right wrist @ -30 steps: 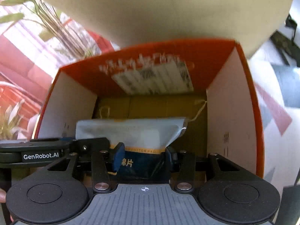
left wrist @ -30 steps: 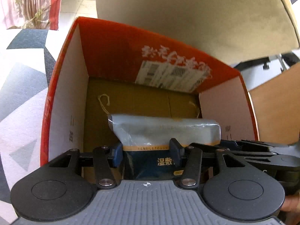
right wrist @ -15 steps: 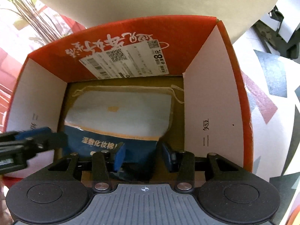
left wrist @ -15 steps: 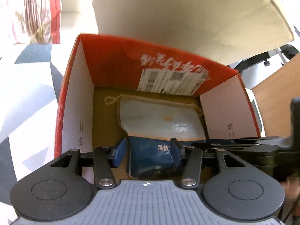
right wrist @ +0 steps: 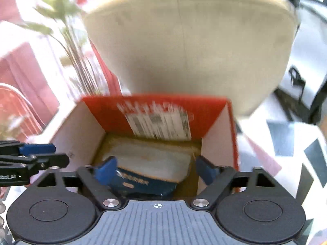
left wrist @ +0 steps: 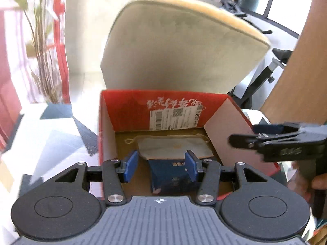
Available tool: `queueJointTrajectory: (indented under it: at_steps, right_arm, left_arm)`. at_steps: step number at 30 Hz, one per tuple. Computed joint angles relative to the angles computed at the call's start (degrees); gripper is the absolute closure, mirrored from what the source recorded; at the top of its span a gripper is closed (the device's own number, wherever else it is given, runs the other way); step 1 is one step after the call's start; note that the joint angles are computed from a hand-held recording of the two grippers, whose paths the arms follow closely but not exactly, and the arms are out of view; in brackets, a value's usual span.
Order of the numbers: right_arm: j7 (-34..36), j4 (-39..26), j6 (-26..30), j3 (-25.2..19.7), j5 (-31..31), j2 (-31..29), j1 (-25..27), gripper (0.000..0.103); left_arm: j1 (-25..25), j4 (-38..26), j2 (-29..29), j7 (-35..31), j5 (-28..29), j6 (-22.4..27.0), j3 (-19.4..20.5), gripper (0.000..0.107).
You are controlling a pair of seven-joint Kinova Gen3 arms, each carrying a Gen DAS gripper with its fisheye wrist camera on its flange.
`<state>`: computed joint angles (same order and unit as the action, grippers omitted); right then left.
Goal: Organize soft objects
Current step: 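Withdraw both tools from the box toward the white fluffy plush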
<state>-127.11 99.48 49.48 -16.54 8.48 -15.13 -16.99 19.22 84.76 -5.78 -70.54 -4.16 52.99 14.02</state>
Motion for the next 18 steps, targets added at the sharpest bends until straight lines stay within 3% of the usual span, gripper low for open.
queueJointTrajectory:
  at_steps: [2, 6, 18]
  right_arm:
    - [-0.52, 2.83, -2.52, -1.08, 1.0, -4.35, 0.21, 0.006]
    - [-2.21, 7.17, -4.86, -3.83, 0.03, -11.23, 2.1, 0.002]
    - [-7.98, 14.66, -1.93, -13.04, -6.42, -24.2, 10.4, 0.001]
  left_arm:
    - [-0.37, 2.54, -3.03, 1.33, -1.55, -0.93, 0.9, 0.054]
    - [-1.0, 6.83, -7.83, 1.42, 2.45, -1.29, -0.48, 0.054]
    - [-5.17, 15.53, -16.85, 4.62, 8.18, -0.98, -0.04, 0.049]
